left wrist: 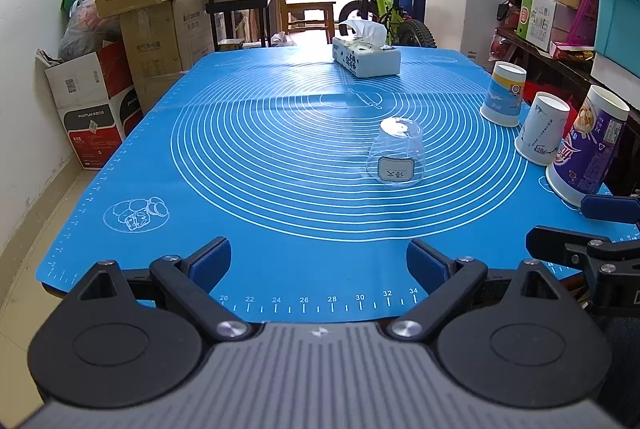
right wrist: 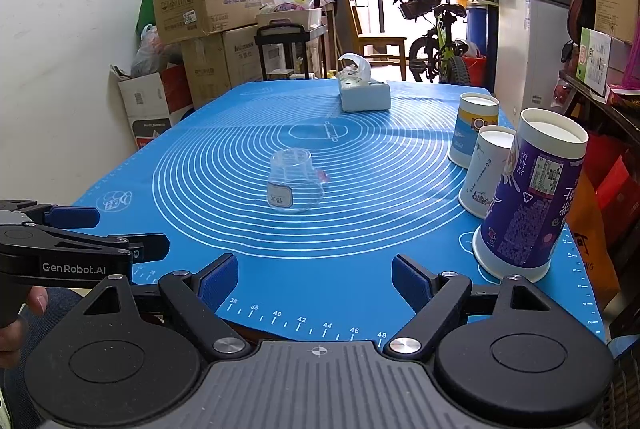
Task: Flip cup upside down
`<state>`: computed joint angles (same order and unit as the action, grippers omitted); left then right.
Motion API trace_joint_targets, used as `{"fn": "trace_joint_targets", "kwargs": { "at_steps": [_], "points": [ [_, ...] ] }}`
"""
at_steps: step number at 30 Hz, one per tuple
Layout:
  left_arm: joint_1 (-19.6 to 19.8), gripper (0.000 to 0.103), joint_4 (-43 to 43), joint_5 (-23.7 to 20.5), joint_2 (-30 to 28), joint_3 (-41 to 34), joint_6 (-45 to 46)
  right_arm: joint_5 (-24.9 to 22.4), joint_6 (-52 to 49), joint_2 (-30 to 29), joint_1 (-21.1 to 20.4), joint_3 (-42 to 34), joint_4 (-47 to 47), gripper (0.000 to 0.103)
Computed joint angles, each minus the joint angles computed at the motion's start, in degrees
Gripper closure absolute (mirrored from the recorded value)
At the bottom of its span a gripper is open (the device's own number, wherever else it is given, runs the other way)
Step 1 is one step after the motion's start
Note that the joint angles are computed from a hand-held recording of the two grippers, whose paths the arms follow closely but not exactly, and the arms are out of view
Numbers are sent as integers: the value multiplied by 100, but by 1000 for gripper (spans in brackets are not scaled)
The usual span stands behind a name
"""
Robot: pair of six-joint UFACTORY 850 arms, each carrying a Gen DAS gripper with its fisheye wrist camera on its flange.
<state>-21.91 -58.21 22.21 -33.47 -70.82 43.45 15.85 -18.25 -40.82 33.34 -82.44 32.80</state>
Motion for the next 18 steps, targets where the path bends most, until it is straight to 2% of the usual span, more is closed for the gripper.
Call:
{"fn": "trace_joint_targets", "kwargs": {
  "at_steps": [18],
  "points": [
    [-16, 9, -130, -30, -42, -68, 162, -46, 77, -53, -15, -44, -14, 17]
  ]
}}
